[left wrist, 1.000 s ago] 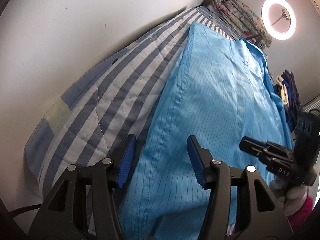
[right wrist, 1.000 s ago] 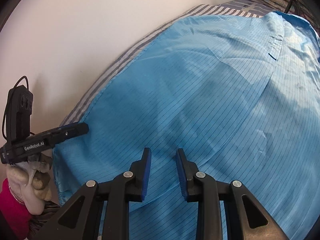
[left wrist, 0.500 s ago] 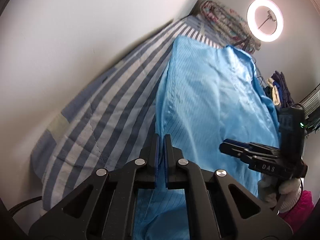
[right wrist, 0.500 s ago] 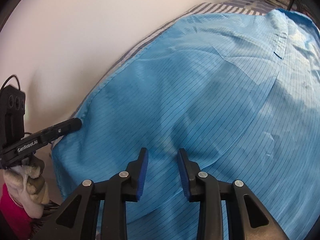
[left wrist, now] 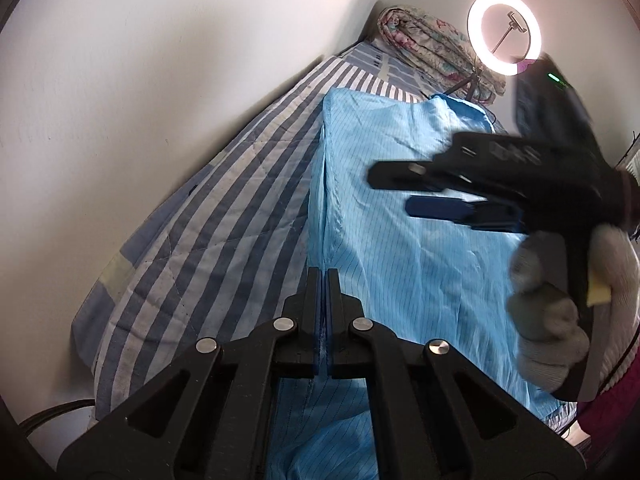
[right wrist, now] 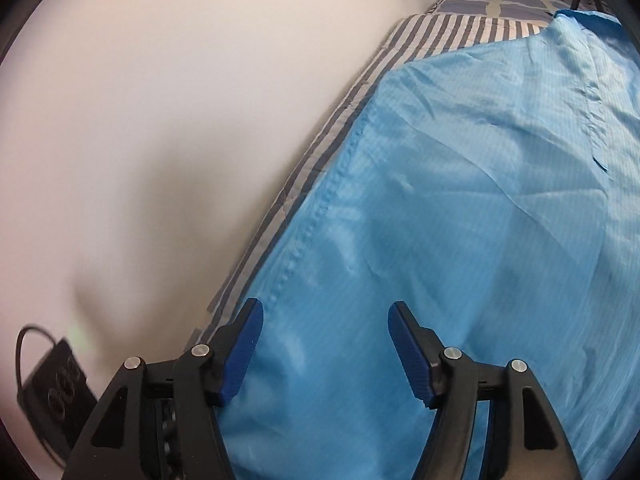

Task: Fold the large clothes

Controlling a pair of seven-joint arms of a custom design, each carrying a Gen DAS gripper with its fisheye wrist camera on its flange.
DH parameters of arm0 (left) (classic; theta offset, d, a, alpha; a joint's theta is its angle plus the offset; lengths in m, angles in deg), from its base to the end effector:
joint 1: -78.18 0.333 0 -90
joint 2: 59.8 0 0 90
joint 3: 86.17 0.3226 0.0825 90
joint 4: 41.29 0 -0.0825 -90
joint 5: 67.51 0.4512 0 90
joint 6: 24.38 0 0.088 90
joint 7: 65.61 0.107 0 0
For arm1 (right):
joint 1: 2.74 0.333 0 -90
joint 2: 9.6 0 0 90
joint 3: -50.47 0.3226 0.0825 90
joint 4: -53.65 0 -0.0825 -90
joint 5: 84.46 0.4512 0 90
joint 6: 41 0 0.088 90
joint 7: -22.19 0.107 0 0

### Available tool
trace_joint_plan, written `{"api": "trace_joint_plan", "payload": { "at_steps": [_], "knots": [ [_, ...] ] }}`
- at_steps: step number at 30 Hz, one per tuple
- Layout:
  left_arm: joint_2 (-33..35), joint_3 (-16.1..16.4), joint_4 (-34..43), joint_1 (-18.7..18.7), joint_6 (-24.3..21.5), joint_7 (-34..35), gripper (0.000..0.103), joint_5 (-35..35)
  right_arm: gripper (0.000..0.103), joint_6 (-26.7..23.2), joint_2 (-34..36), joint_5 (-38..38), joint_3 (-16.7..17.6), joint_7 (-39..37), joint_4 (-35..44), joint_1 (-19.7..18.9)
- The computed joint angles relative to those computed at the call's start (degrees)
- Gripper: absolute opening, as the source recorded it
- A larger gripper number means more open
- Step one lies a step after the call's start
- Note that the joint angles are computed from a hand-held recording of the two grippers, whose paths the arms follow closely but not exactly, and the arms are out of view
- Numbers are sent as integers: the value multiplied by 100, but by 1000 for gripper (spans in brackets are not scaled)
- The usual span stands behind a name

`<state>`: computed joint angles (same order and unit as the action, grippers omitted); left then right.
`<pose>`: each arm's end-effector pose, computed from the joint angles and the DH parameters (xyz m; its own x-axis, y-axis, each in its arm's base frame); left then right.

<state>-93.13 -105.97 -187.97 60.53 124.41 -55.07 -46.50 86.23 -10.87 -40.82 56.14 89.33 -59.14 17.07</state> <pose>0.3723 -0.2997 0.4902 0.3234 -0.8823 0.3420 -0.6792 -0.4681 -0.5653 0.5702 0.2965 0.4975 0.4626 -0.6993 -0.5450 -0.8828 -0.3068 -0.3557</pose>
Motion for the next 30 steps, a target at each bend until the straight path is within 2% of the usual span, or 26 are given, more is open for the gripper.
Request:
{"api": "trace_joint_plan", "payload": {
  "at_steps": [7,9,10,12,13,15,18,20,21,23,24,25,30],
  "knots": [
    [0,-56,49,12,-54,-20,0,105,68,-47,451,-336,176,589,510,174],
    [46,-79,119,20,-88,12,0,158,66,-84,573,-746,232,817,664,265],
    [62,-86,145,19,-100,23,0,180,62,-80,594,-956,240,933,693,298],
    [99,-104,200,16,-141,34,0,213,40,-22,662,-1351,264,1176,753,376],
    [123,-114,231,20,-162,30,0,231,34,14,683,-1478,271,1273,759,402],
    [170,-98,274,8,-158,29,0,234,12,29,712,-1411,286,1226,762,400],
    [186,38,246,-100,-8,131,0,72,1,66,667,-1328,277,1118,703,372],
    [100,100,207,-176,12,188,0,-67,0,67,613,-1134,256,993,649,320],
    [33,163,147,-233,84,235,4,-166,0,67,604,-1067,249,964,650,304],
    [-198,205,19,-301,222,308,26,-281,0,81,459,-933,218,815,497,254],
    [-345,152,-33,-285,173,302,41,-270,0,91,410,-861,207,730,456,237],
    [-487,67,-56,-250,99,262,44,-233,0,85,335,-751,180,596,369,203],
    [-1041,84,-287,-417,-3,303,44,-396,0,-5,113,-292,59,212,198,74]
  ]
}}
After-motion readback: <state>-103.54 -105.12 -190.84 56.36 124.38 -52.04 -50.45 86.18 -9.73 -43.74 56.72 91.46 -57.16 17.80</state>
